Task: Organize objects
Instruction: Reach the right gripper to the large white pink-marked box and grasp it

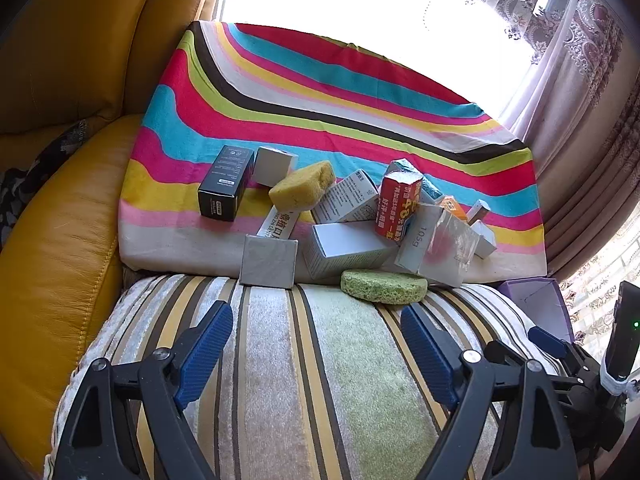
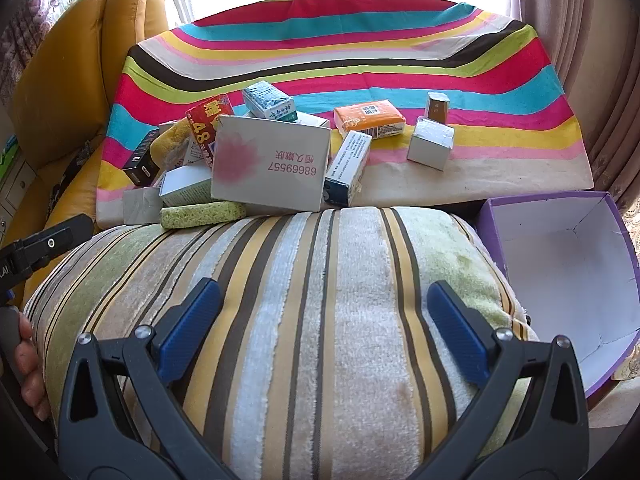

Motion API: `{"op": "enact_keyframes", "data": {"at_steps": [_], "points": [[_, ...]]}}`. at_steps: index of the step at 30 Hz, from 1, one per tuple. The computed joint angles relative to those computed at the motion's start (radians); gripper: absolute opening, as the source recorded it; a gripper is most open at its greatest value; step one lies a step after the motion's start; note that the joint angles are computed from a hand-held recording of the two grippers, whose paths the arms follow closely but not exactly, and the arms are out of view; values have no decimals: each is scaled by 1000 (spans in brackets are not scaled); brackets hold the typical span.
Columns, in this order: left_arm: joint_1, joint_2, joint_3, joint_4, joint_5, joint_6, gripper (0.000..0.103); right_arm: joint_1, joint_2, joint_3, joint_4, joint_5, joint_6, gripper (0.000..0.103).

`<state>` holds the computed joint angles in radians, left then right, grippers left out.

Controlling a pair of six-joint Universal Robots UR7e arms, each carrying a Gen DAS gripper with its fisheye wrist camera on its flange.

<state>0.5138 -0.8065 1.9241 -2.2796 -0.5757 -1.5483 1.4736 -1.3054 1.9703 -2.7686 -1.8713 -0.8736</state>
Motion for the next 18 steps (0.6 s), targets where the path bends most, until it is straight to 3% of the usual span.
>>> {"op": "enact_keyframes", "data": {"at_steps": [4,9,14,18], "points": [[31,-18,12,-40,-31,35,80,1,1,-1,-1,-6,-3,103],[74,-25,-3,-40,-74,82,79,7,8,-20,37,-19,16,103],[126,-22,-25,-55,-119,129,79,8,17,-76,157,-19,80,103],[164,-10,-58,-31,-153,154,79,14,31,-99,203,-34,73,103]]}}
